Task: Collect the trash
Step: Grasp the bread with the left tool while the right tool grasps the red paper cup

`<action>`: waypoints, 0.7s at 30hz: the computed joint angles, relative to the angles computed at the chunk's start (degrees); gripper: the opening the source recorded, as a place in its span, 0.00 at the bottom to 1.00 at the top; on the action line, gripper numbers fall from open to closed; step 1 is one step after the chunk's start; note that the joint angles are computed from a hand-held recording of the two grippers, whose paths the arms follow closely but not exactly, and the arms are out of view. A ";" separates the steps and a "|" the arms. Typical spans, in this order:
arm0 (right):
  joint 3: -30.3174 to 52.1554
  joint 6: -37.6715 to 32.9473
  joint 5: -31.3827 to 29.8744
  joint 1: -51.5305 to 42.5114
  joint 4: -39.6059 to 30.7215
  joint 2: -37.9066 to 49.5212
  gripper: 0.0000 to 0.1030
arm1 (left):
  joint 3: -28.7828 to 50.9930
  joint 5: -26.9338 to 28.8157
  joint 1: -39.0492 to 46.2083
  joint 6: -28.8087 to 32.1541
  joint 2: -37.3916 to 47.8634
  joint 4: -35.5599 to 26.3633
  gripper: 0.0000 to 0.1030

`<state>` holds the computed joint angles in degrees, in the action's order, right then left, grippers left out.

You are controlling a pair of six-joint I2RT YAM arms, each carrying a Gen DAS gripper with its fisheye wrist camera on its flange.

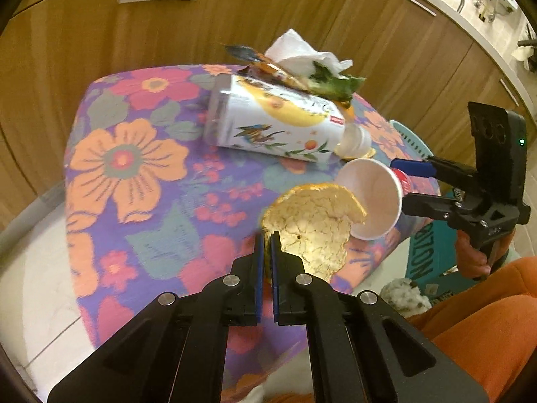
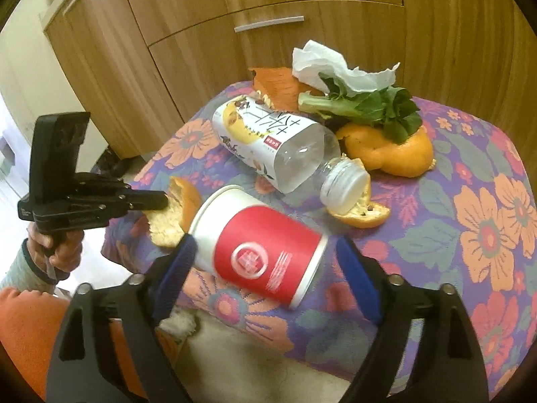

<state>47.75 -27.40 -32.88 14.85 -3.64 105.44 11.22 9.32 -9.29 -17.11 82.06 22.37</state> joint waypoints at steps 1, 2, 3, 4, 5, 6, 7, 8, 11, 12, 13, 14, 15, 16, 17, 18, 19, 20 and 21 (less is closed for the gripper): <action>-0.13 0.07 0.83 0.55 0.35 0.03 0.81 | 0.17 0.22 0.17 0.23 -0.03 -0.42 0.02; -0.25 -0.16 1.66 1.19 0.52 0.09 0.81 | 0.15 -0.09 0.18 0.27 0.02 -0.37 0.12; -0.22 -0.50 1.97 1.59 0.53 0.28 0.81 | 0.21 -0.75 -0.25 -0.11 0.63 0.46 0.31; -0.22 -1.00 2.33 2.01 0.55 0.58 0.81 | 0.13 -1.29 -0.27 -0.26 1.30 1.91 0.41; -0.16 -1.38 2.82 2.18 0.94 0.97 0.81 | 0.17 -1.60 -0.32 -0.37 2.14 3.07 0.52; -0.23 -1.52 3.49 2.51 1.71 1.39 0.81 | 0.55 -1.61 -0.31 -0.53 3.36 3.96 0.53; 0.01 -1.77 4.02 2.68 2.10 2.02 0.81 | 1.52 -0.57 0.14 -0.42 5.25 4.47 0.53; 0.41 -1.88 4.35 2.75 2.06 2.58 0.81 | 2.42 -0.33 0.05 -0.54 6.96 5.01 0.53; 1.57 -2.61 4.17 2.61 1.91 4.24 0.81 | 4.68 -1.39 -1.24 -0.47 9.87 5.63 0.53; 1.57 -2.65 4.39 2.67 2.53 4.54 0.81 | 5.55 -0.89 -1.18 -0.67 10.61 5.44 0.53; 1.44 -2.59 4.42 2.66 3.20 4.72 0.79 | 6.11 -0.71 -1.13 -0.80 11.02 5.25 0.52; 1.81 -2.53 4.06 2.47 3.00 5.17 0.70 | 6.68 -0.74 -1.37 -0.93 11.52 5.06 0.41; 2.01 -2.59 3.50 2.29 2.68 5.42 0.67 | 7.47 -0.56 -1.63 -0.87 12.30 4.64 0.22; 1.58 -2.64 3.30 2.20 3.40 5.25 0.66 | 8.28 -2.48 -2.71 -1.27 12.83 3.70 0.15; 1.06 -2.85 3.21 2.10 3.95 4.97 0.62 | 8.50 -3.97 -3.47 -1.54 12.89 3.29 0.09; 0.42 -3.21 3.14 1.90 4.37 4.52 0.60 | 8.58 -3.65 -3.63 -1.75 13.08 3.29 0.05; -0.71 -3.39 3.19 1.75 5.61 3.88 0.59 | 8.33 -3.96 -3.96 -2.30 13.01 3.77 0.04; -1.52 -3.45 3.15 1.71 6.64 3.52 0.58 | 8.08 -4.51 -4.39 -2.86 12.80 4.01 0.04; -2.59 -3.68 3.01 1.50 7.65 2.76 0.56 | 7.93 -4.94 -4.73 -3.34 12.54 4.10 0.03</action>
